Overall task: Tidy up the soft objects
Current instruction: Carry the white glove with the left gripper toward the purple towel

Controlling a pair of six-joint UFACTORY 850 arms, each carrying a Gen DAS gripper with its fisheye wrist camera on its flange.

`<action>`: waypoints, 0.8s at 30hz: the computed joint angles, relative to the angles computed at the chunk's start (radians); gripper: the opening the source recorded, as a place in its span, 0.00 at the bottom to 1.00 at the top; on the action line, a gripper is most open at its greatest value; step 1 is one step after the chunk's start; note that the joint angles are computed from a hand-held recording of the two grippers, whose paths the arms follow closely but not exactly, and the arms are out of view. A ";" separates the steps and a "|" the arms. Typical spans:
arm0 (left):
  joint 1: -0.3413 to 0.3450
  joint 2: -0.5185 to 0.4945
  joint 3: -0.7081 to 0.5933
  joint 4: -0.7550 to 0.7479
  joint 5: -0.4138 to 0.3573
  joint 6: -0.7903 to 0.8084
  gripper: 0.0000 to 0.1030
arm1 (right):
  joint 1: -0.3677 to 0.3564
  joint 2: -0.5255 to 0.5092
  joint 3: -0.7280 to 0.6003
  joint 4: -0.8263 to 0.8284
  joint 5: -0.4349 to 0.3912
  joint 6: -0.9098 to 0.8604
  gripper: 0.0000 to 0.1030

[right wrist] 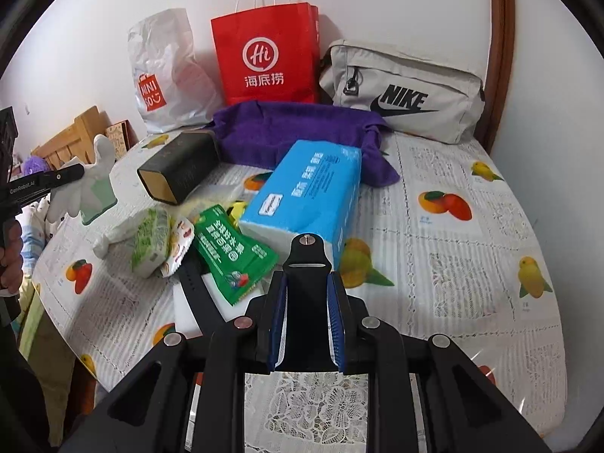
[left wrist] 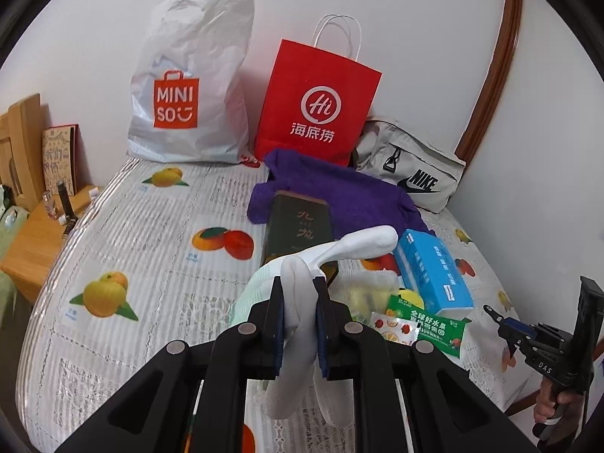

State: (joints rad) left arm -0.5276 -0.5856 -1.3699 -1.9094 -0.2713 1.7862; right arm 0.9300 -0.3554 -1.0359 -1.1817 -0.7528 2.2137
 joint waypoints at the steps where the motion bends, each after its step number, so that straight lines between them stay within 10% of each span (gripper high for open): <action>1: -0.003 -0.002 -0.008 0.007 0.008 -0.007 0.13 | -0.002 0.001 -0.002 -0.001 0.000 -0.004 0.21; 11: -0.015 -0.048 -0.107 0.209 0.022 -0.233 0.13 | -0.059 0.002 -0.050 -0.019 0.012 -0.083 0.21; 24: -0.036 -0.204 -0.419 0.898 0.026 -0.888 0.13 | -0.198 -0.031 -0.141 -0.081 0.063 -0.173 0.21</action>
